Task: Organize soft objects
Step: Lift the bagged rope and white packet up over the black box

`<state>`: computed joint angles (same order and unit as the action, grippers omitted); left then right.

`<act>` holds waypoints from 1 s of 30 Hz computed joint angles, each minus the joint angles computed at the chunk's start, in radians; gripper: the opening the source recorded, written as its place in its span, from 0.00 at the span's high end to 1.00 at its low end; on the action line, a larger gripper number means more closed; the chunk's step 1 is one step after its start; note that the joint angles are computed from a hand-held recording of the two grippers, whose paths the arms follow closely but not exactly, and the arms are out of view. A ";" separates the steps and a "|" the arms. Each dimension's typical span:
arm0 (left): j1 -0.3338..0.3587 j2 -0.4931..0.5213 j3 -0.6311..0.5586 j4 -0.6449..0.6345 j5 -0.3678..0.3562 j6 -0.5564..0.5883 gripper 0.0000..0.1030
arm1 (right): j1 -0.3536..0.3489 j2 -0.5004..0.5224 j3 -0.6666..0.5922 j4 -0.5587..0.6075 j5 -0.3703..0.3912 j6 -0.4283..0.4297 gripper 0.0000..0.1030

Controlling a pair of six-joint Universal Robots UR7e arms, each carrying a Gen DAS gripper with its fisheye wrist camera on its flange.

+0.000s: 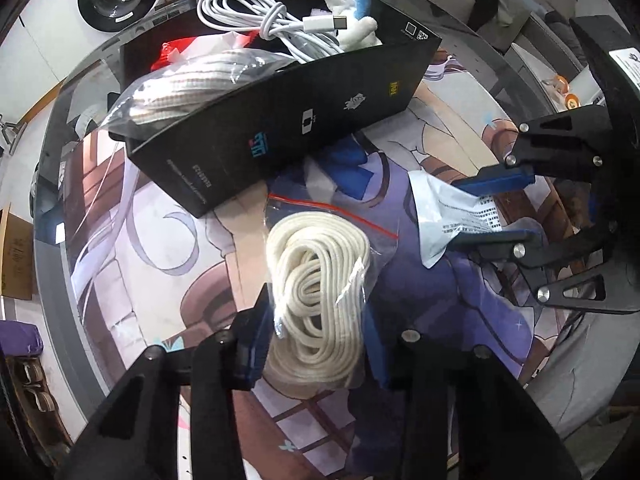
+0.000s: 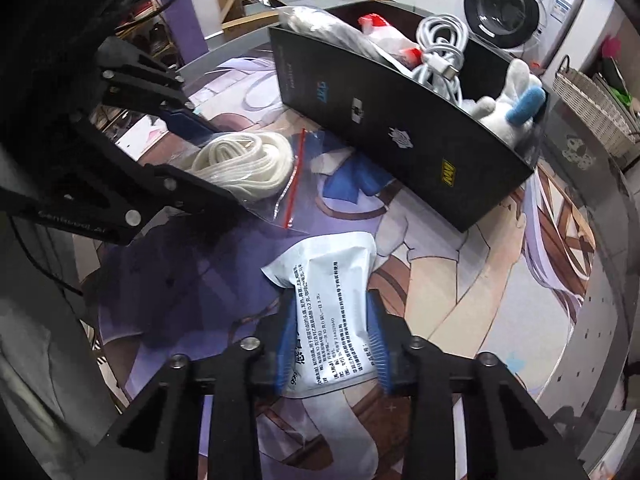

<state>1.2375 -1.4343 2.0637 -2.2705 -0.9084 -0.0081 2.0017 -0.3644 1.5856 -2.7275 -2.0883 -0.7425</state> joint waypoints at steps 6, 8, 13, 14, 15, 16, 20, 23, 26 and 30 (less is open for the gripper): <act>-0.015 -0.028 0.014 -0.032 -0.006 0.015 0.67 | -0.001 -0.004 0.004 -0.022 0.010 0.002 0.81; -0.016 -0.034 0.014 -0.039 -0.020 0.025 0.67 | -0.002 -0.004 0.005 -0.042 0.016 0.000 0.81; -0.028 -0.048 0.028 -0.071 -0.011 0.043 0.67 | -0.003 -0.016 0.007 -0.084 0.033 0.003 0.81; -0.034 -0.053 0.036 -0.090 -0.003 0.052 0.67 | -0.003 -0.021 0.013 -0.105 0.043 0.002 0.81; -0.037 -0.059 0.043 -0.111 0.002 0.060 0.67 | -0.003 -0.028 0.018 -0.120 0.055 0.002 0.81; -0.037 -0.063 0.046 -0.128 -0.001 0.069 0.67 | -0.003 -0.034 0.023 -0.137 0.068 -0.002 0.81; -0.059 -0.084 0.073 -0.226 0.011 0.124 0.67 | 0.001 -0.054 0.045 -0.222 0.113 -0.006 0.81; -0.078 -0.100 0.096 -0.314 0.020 0.163 0.67 | 0.001 -0.069 0.069 -0.301 0.157 -0.017 0.81; -0.103 -0.106 0.125 -0.442 0.042 0.208 0.67 | 0.000 -0.081 0.091 -0.366 0.200 -0.020 0.81; -0.115 -0.113 0.145 -0.565 0.053 0.255 0.67 | 0.007 -0.091 0.106 -0.457 0.245 -0.023 0.81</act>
<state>1.1226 -1.5477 2.2092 -2.8351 -0.8554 0.2467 2.0090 -0.4554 1.6914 -3.1841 -1.8429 -0.7651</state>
